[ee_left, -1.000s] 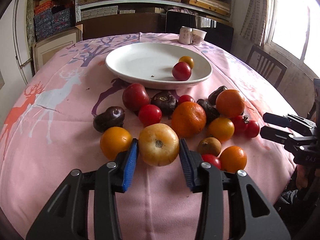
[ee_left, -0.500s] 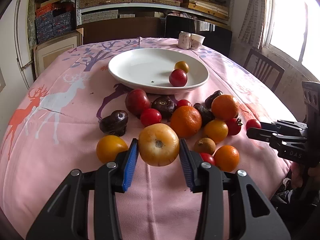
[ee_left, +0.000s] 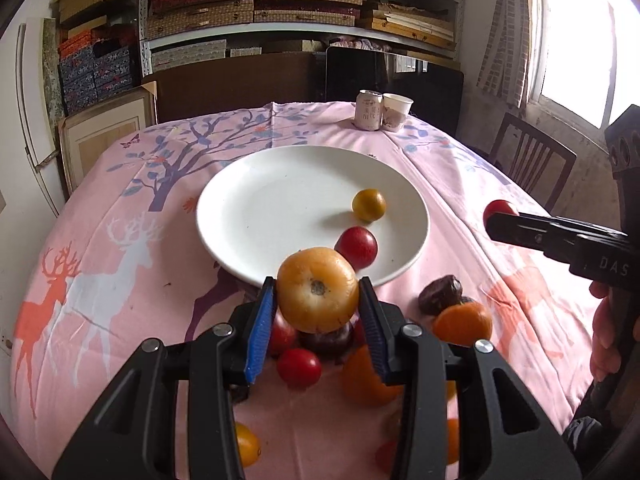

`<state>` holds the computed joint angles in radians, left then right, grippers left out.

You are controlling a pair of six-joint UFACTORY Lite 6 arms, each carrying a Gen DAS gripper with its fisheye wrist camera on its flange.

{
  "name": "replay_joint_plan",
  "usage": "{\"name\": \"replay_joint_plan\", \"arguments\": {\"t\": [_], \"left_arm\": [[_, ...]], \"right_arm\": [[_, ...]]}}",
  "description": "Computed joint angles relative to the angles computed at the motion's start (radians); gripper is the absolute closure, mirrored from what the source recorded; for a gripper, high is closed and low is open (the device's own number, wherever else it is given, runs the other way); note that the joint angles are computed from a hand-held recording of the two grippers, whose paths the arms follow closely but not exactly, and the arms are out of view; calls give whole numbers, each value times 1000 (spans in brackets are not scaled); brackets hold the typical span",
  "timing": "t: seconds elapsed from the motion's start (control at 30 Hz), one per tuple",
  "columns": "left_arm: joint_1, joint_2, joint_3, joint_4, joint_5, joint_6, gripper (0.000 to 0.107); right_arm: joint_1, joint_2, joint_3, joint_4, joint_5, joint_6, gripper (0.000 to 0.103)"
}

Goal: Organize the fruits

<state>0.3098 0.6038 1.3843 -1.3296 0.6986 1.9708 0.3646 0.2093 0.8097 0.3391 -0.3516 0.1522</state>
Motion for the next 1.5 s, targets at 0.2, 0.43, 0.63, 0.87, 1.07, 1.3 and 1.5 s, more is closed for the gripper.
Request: {"name": "replay_joint_plan", "arguments": {"t": [0.2, 0.43, 0.63, 0.87, 1.07, 1.3, 1.5], "left_arm": [[-110, 201, 286, 183, -101, -279, 67], [-101, 247, 337, 213, -101, -328, 52], [66, 39, 65, 13, 11, -11, 28], [254, -30, -117, -14, 27, 273, 28], [266, 51, -111, -9, -40, 303, 28], [210, 121, -57, 61, -65, 170, 69], [248, 83, -111, 51, 5, 204, 69]], "right_arm": [[-72, 233, 287, -27, 118, 19, 72], [-57, 259, 318, 81, 107, -91, 63], [2, 77, 27, 97, -47, -61, 57], [76, -27, -268, 35, -203, 106, 56], [183, -6, -327, 143, -264, 71, 56], [301, -31, -312, 249, -244, -38, 56], [412, 39, -230, 201, -210, -66, 56]]}}
